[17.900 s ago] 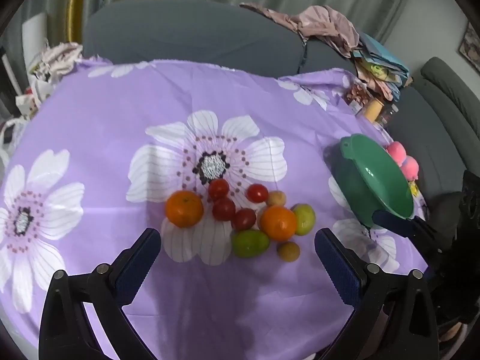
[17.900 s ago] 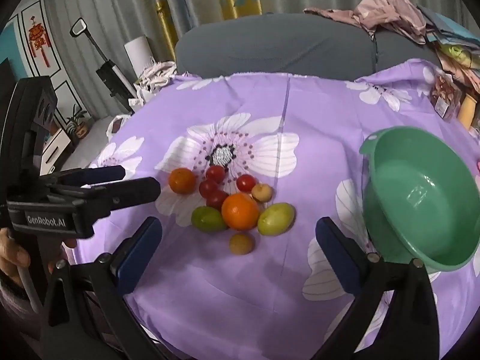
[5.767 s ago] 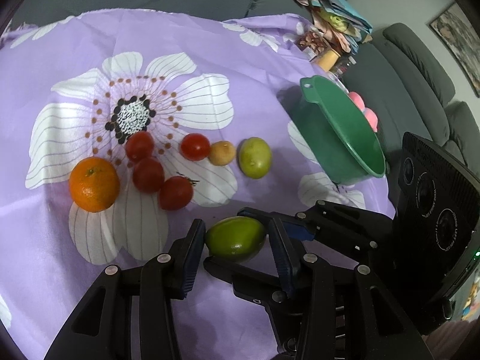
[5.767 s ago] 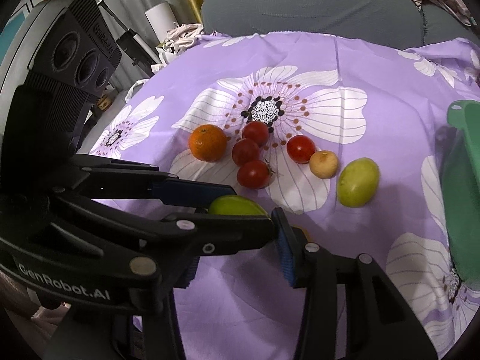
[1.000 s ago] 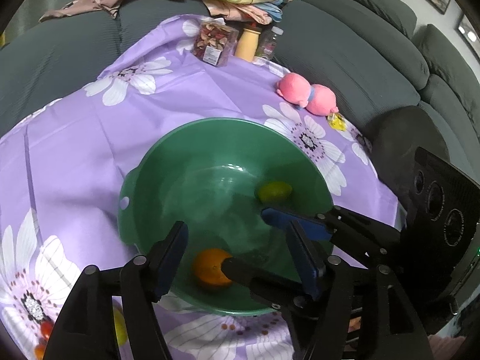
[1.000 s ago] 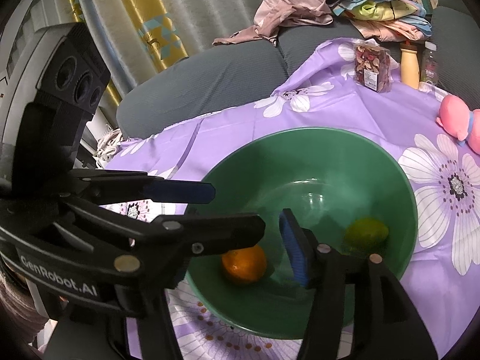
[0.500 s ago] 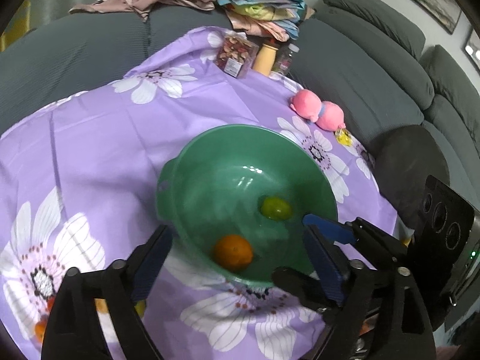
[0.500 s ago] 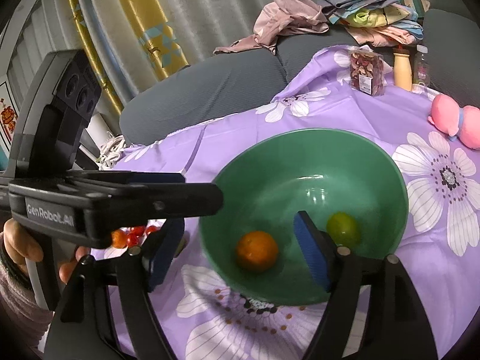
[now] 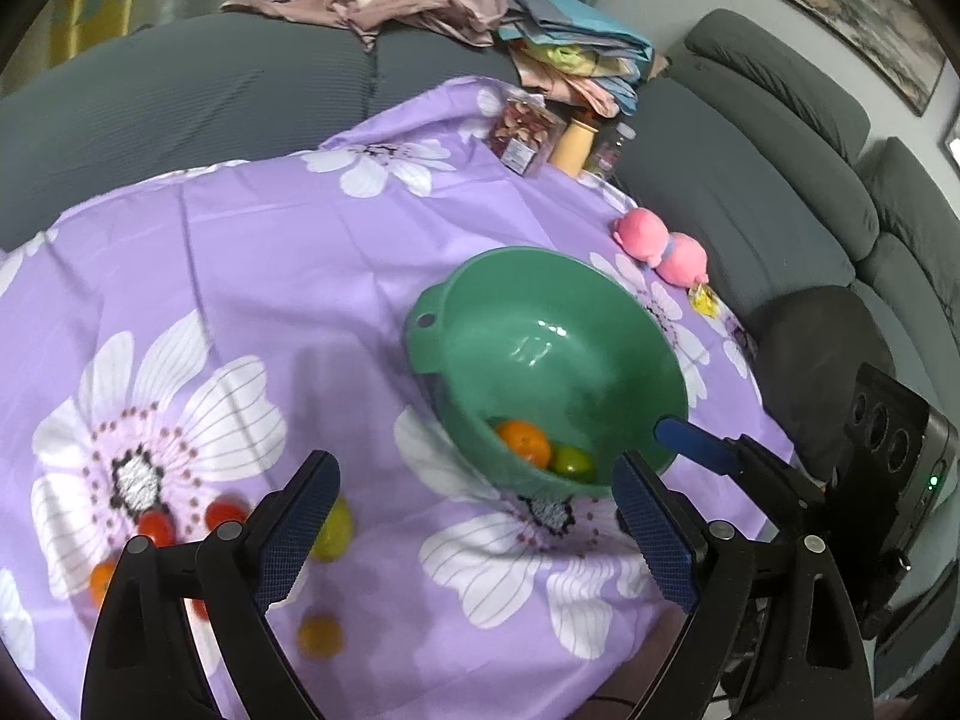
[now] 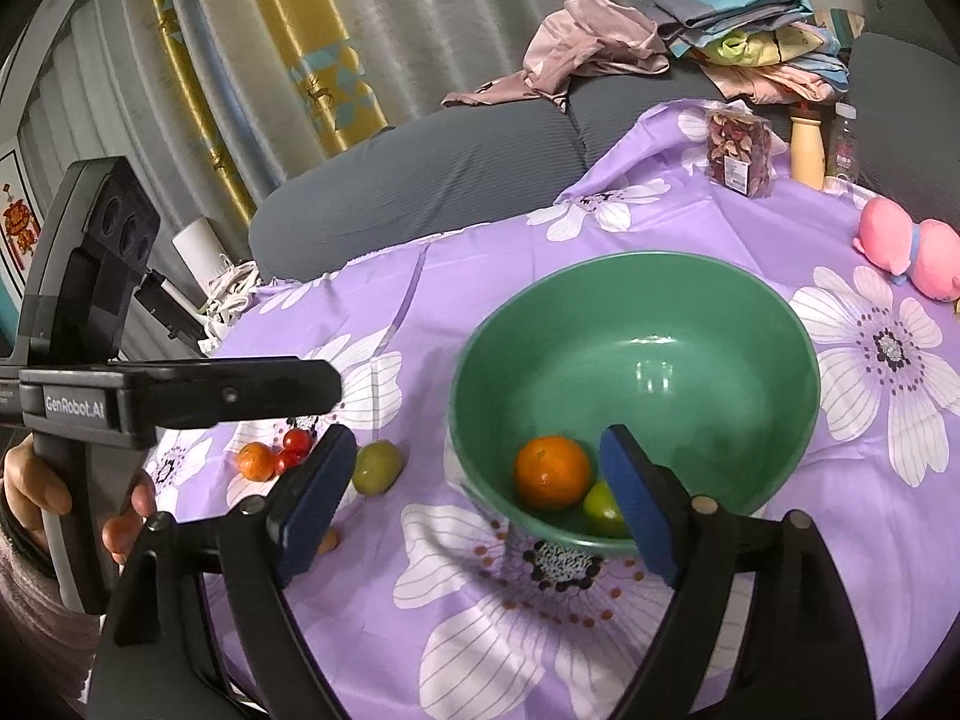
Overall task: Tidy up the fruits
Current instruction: 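Withdraw the right gripper from the bowl toward the remaining fruits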
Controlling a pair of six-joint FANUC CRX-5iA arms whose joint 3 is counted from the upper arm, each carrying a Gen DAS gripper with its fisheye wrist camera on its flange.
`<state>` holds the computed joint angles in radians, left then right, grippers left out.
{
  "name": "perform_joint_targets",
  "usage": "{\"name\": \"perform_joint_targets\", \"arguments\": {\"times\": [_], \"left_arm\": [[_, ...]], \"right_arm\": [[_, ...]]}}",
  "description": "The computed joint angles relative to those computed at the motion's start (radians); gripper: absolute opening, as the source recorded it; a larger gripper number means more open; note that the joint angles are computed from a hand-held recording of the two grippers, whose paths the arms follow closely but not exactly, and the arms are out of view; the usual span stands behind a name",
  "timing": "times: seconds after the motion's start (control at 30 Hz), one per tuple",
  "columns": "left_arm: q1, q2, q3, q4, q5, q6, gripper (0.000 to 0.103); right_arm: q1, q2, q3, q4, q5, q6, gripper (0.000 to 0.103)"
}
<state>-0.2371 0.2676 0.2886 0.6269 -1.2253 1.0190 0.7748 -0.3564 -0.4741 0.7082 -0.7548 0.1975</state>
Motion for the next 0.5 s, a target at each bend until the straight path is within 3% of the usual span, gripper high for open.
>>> {"name": "perform_joint_targets", "arguments": {"times": [0.5], "left_arm": [[0.07, -0.083, -0.107, -0.023, 0.008, 0.014, 0.093]], "right_arm": [[0.085, 0.002, 0.02, 0.012, -0.074, -0.028, 0.087]]}}
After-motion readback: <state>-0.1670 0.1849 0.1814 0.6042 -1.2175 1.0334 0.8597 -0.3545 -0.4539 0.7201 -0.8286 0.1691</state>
